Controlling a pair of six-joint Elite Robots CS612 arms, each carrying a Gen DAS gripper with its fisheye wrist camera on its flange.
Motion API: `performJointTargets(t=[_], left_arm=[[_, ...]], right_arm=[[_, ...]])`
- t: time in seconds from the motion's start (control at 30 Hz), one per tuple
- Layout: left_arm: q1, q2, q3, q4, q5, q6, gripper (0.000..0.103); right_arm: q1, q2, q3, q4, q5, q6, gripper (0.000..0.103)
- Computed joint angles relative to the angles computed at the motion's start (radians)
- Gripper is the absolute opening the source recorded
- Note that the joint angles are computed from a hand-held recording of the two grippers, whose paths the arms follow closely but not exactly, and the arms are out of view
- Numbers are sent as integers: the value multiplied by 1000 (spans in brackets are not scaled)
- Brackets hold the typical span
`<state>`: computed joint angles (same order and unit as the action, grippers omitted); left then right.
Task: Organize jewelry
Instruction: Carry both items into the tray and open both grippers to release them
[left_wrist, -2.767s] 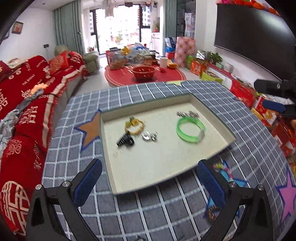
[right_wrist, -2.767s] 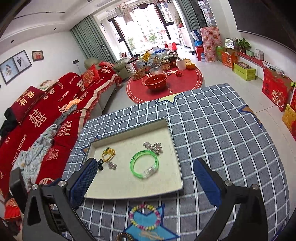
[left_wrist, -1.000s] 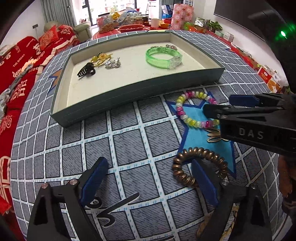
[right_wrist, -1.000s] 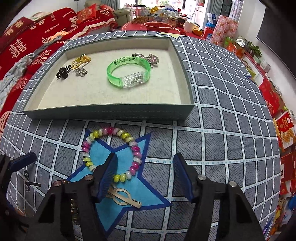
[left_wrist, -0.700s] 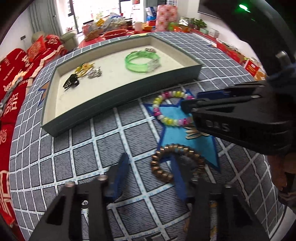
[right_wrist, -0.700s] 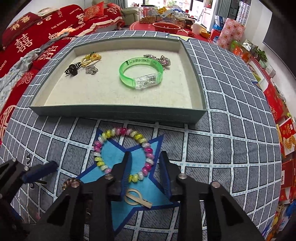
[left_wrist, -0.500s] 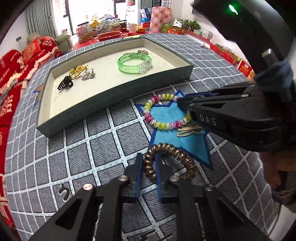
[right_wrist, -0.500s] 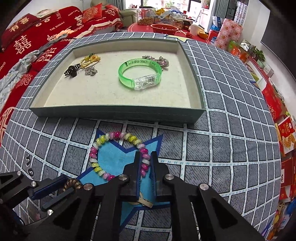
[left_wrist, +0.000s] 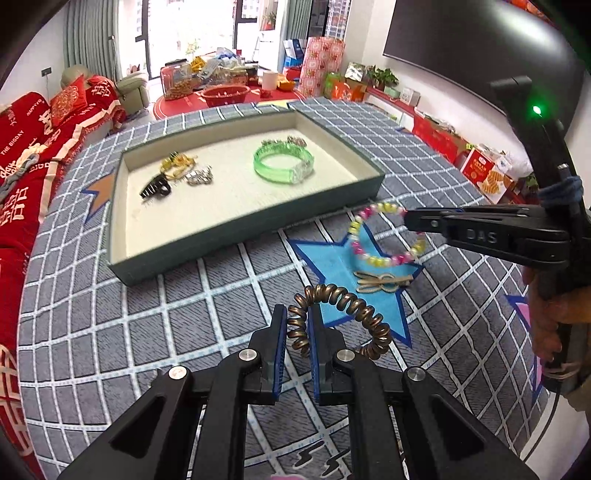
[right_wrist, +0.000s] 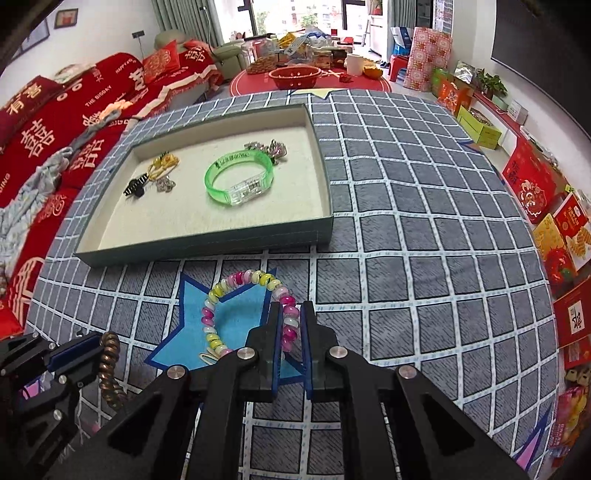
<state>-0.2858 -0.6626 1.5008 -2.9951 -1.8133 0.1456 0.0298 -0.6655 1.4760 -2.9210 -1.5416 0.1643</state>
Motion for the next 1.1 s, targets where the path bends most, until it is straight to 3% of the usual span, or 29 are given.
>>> performJointTargets(t=[0.4,0.73,0.77,0.87,1.1], left_arm=[[31,16,-70,-54,24,-54,24],[49,49,-145,-47,40,-86,24],[50,50,-145,-47,41,-86,24],[51,55,-150,-38,41,-84,24],[47,63,-162,-17,42,-83,24]], right_arm=[[-2,-17,-26,-47,47,7,6],[2,13,-113,36,55,-16,6],[1,16,-113,46,46,-11,8],[-10,22,-104,93,47,6,26],[-29,47,-99,164,25,45,28]])
